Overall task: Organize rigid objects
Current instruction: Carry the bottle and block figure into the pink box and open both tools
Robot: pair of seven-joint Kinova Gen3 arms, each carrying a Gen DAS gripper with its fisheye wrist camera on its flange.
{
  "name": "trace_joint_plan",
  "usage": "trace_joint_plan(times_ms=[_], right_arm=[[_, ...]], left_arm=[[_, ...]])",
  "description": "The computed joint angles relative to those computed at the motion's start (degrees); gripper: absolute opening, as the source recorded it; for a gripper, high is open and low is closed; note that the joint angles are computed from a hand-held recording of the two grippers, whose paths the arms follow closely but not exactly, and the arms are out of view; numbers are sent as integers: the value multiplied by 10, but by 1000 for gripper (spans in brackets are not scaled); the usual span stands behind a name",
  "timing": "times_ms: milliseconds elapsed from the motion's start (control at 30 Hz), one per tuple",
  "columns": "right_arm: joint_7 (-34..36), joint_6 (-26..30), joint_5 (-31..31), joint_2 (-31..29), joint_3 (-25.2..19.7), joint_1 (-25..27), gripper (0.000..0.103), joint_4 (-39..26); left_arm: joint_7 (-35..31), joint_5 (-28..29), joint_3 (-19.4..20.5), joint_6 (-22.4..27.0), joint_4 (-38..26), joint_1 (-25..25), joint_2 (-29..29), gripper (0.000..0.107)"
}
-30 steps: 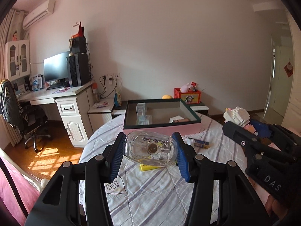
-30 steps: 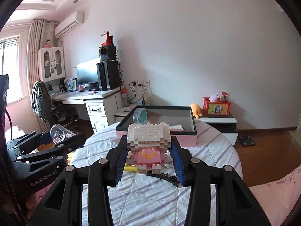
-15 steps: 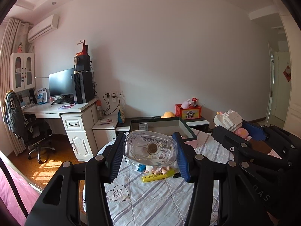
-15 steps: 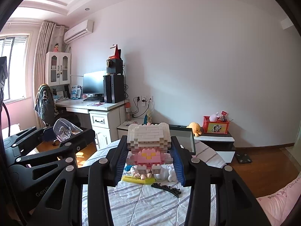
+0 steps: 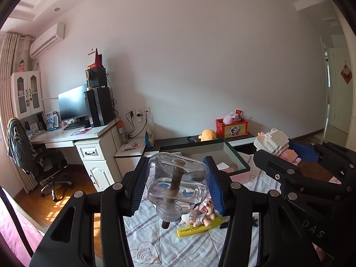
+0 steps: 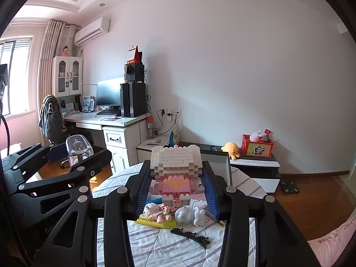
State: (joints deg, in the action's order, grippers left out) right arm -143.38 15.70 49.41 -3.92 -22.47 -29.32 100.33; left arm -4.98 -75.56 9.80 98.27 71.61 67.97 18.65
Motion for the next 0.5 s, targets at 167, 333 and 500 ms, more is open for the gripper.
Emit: trace_joint_plan(times_ms=[167,333,500], right_arm=[[117,30,-89,100,-71,86,45,-106],[233,124,-119,226,-190,173,45,-238],[349,197,-201,329,-119,110,45,-371]], left_arm=[[-66,48,-17,-110,-13,-91,3,51],[-154,147,-43,-216,-56,-190,34,51],[-250,250,-61,-255,-135,-262,95,51]])
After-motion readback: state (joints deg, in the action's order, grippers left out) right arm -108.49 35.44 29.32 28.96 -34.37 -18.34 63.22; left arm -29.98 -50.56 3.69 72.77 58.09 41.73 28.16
